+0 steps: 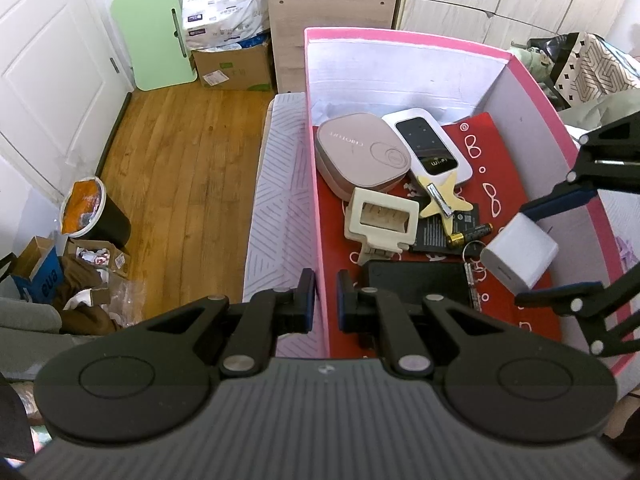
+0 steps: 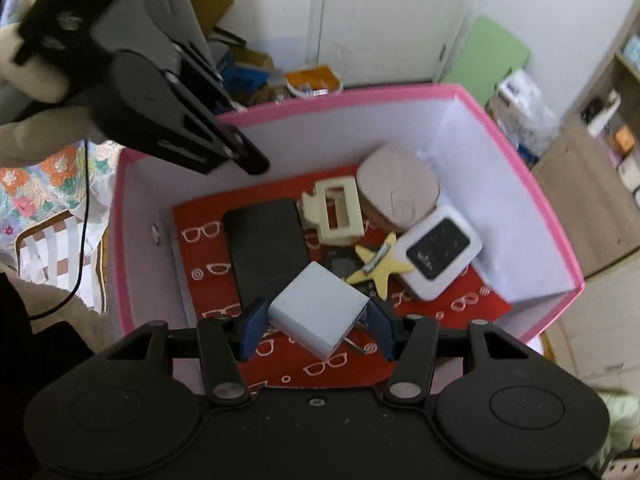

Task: Organize rigid objects
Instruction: 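Carry the white charger into the pink box and release it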

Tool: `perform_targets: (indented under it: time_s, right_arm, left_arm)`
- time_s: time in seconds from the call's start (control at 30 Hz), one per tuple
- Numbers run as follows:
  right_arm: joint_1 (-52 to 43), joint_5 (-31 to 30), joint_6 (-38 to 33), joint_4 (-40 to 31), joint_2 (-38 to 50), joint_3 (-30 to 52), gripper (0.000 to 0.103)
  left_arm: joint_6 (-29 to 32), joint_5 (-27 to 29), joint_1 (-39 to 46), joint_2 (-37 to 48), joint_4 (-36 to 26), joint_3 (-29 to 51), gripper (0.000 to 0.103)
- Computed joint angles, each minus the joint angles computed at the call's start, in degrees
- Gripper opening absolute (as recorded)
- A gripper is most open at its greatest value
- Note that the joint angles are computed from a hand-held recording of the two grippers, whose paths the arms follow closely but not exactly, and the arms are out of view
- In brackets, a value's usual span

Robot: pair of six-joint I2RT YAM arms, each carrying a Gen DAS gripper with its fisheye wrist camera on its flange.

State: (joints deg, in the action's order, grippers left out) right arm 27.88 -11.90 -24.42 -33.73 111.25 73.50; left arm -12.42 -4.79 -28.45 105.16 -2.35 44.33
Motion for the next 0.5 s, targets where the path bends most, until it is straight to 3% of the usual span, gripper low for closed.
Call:
perform_targets:
  time_s: [0.1,0.27,0.37,0.5]
  right_arm:
    - [-0.3,-0.6,0.2,-3.7,2.8,3.1,0.060]
    - [0.8,1.6,-1.7,-4.0,4.7,3.4,0.060]
    - [0.6,2.4,0.2,0.1,3.0,0.6,0.062]
    - [-3.0,-2.6,5.0,5.1,-2.9,-4.6,0.062]
  left_arm:
    - [0.0,0.0,0.1,-0.1,0.0,0.0,0.009]
    - [0.0,-0.4,-0.2,-0.1,0.1,-0.1,0.009]
    - [0.0,-0.9,-0.5,0.0,-0.5,0.2,0.009]
    - [0.6,-0.3,-0.2,0.0,-1.9,1.2,0.009]
